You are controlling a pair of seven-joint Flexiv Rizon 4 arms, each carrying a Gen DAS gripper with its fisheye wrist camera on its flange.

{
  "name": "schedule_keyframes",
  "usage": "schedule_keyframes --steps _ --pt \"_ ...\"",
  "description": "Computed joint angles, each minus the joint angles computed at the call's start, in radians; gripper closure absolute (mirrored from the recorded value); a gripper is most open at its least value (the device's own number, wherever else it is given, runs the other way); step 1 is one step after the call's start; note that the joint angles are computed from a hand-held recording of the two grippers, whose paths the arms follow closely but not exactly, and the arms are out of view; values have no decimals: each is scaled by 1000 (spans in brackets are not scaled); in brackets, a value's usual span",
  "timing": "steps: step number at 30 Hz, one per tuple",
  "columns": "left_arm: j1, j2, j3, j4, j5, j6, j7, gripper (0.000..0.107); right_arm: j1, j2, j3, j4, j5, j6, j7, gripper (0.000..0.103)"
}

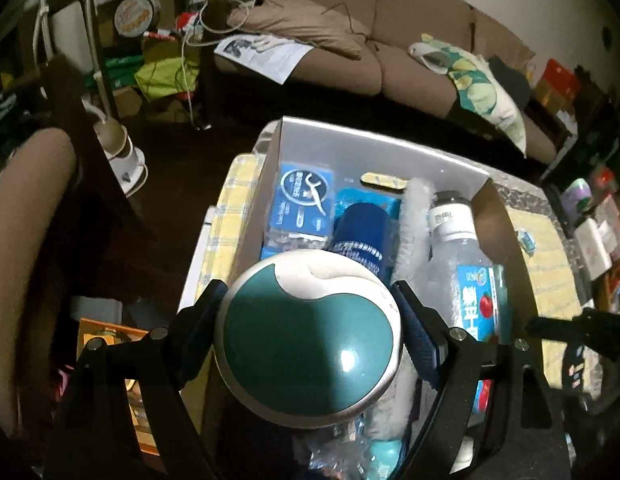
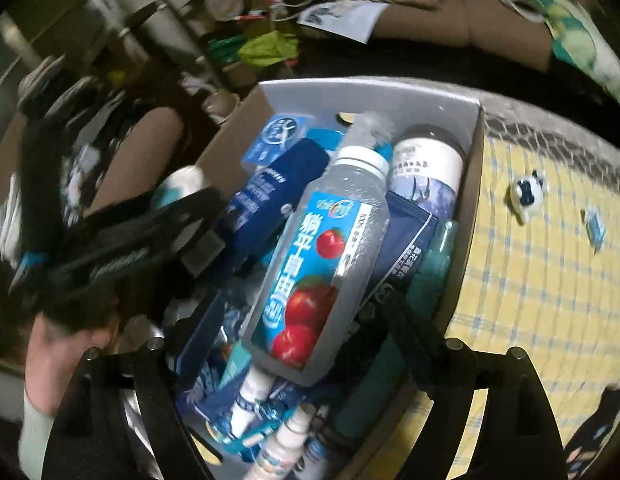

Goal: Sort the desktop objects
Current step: 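Lower the compact and bottle into the box and open both tools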

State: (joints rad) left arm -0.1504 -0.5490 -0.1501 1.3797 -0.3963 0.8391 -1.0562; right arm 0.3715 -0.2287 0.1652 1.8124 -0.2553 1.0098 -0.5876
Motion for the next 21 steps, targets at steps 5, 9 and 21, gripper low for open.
schedule_keyframes --steps 5,9,21 --pt "-28 -23 21 -30 52 9 -24 26 0 22 1 35 -21 45 -14 18" --pt "-23 -17 16 -30 47 39 -50 4 1 48 4 67 -53 30 -37 18" --pt "23 177 -31 173 -98 76 94 4 -28 172 17 205 -107 73 27 12"
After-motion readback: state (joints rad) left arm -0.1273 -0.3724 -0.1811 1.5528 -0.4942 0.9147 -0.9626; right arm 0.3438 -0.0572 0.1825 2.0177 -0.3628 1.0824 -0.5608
